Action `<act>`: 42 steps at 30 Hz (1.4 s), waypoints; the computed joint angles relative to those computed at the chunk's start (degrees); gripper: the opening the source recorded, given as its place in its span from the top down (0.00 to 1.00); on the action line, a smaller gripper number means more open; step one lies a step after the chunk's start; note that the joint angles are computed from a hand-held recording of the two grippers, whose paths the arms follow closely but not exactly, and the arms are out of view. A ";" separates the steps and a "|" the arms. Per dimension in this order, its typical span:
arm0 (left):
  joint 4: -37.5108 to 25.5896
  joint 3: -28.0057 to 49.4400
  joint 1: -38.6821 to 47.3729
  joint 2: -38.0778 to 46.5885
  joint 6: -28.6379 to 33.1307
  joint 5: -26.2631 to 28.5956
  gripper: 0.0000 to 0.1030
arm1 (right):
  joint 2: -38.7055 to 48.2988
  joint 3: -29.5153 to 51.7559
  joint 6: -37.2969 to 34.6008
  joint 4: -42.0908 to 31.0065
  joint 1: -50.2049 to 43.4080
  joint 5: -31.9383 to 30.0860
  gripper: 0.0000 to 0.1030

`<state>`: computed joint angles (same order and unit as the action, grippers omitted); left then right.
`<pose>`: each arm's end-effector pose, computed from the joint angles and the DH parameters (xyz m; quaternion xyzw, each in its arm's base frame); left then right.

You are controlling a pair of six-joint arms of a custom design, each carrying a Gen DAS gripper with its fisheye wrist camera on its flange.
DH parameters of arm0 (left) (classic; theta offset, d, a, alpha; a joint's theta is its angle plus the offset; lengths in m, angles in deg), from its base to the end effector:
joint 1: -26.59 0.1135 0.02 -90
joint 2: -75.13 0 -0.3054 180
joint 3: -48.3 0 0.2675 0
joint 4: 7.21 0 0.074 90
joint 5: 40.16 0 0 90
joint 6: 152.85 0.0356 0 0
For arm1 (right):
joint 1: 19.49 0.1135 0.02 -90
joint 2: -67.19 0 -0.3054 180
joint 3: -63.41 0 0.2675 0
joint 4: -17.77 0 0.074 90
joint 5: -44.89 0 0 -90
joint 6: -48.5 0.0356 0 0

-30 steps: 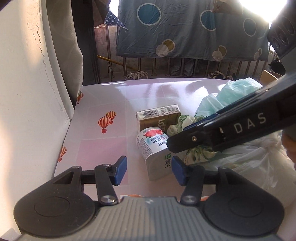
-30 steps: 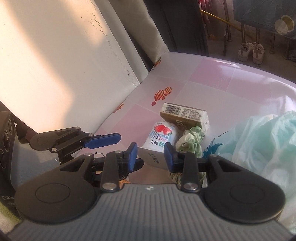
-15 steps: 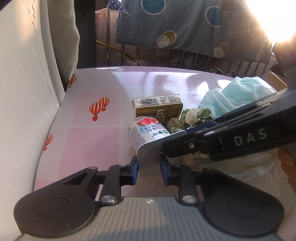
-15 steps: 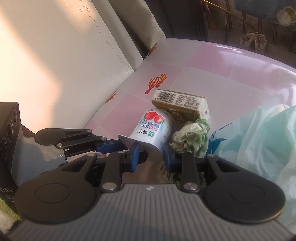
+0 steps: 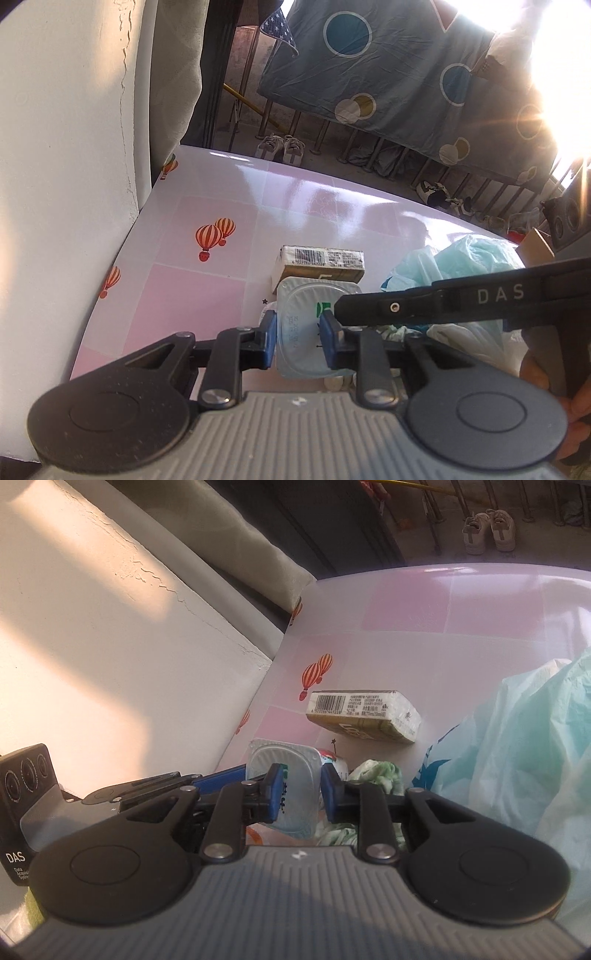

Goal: Organize soft objects
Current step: 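Close the right tool on the yogurt cup and lift it, then carry the yogurt cup into the box and open the right tool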

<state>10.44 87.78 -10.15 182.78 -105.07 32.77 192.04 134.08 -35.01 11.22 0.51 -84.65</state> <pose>0.2312 -0.1596 0.0728 -0.0946 0.9274 -0.1045 0.3466 0.3688 0.1583 0.0587 -0.1920 0.8942 0.3730 0.1565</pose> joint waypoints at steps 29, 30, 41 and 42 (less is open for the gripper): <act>-34.84 44.84 -32.48 3.03 -5.34 -8.98 0.74 | -36.01 -3.53 -55.22 -71.80 -62.47 -19.00 0.78; -36.66 49.04 -33.13 6.23 -5.24 -7.70 0.74 | -34.09 -1.70 -59.41 -75.29 -66.31 -17.86 0.77; -53.63 74.70 -34.05 26.21 -7.67 5.74 0.74 | -16.33 7.21 -67.49 -77.46 -82.75 -2.14 0.77; -54.80 75.91 -33.90 27.12 -7.86 6.55 0.74 | -15.60 7.25 -66.72 -76.58 -82.15 -1.00 0.77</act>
<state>-44.35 163.69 -44.06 209.90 -112.93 39.32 176.44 141.33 -101.73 -65.36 -81.64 -85.65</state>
